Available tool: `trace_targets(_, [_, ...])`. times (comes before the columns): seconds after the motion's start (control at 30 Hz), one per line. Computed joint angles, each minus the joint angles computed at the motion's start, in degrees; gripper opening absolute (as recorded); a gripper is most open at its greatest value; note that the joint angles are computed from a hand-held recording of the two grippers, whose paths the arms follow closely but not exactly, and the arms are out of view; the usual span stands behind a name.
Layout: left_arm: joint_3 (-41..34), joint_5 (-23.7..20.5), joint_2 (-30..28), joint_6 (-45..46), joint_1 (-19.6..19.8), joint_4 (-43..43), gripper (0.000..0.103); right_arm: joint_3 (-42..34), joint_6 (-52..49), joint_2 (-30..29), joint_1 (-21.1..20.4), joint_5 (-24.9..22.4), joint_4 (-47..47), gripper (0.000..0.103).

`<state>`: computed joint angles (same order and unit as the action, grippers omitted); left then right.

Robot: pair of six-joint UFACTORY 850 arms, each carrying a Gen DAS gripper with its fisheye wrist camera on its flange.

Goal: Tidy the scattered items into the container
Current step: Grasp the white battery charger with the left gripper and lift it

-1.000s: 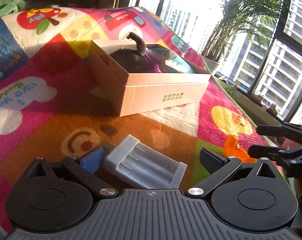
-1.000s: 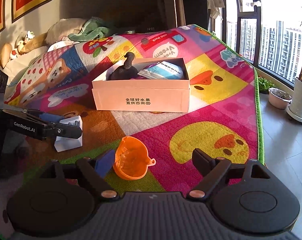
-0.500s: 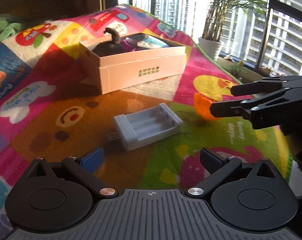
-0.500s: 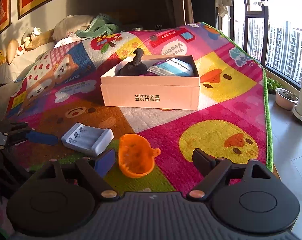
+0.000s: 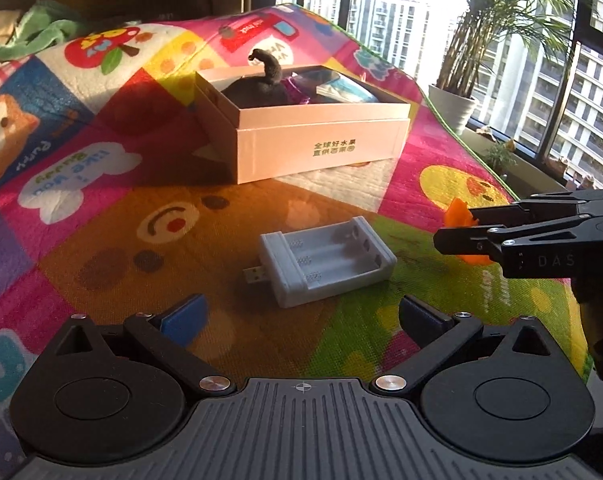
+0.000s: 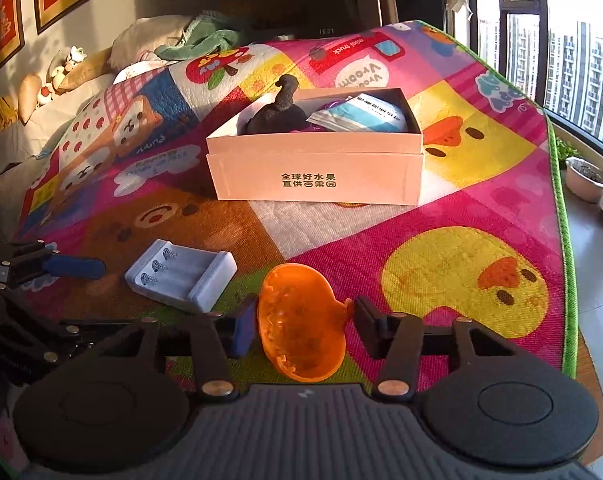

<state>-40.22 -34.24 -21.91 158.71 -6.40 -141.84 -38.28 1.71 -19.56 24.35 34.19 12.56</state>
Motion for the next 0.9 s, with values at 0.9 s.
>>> trace_targets(0.9, [-4.8, 1.9, -3.7, 5.4, -0.7, 0.6, 0.103, 2.4, -3.9, 0.7, 0.6, 4.0, 7.1, 0.051])
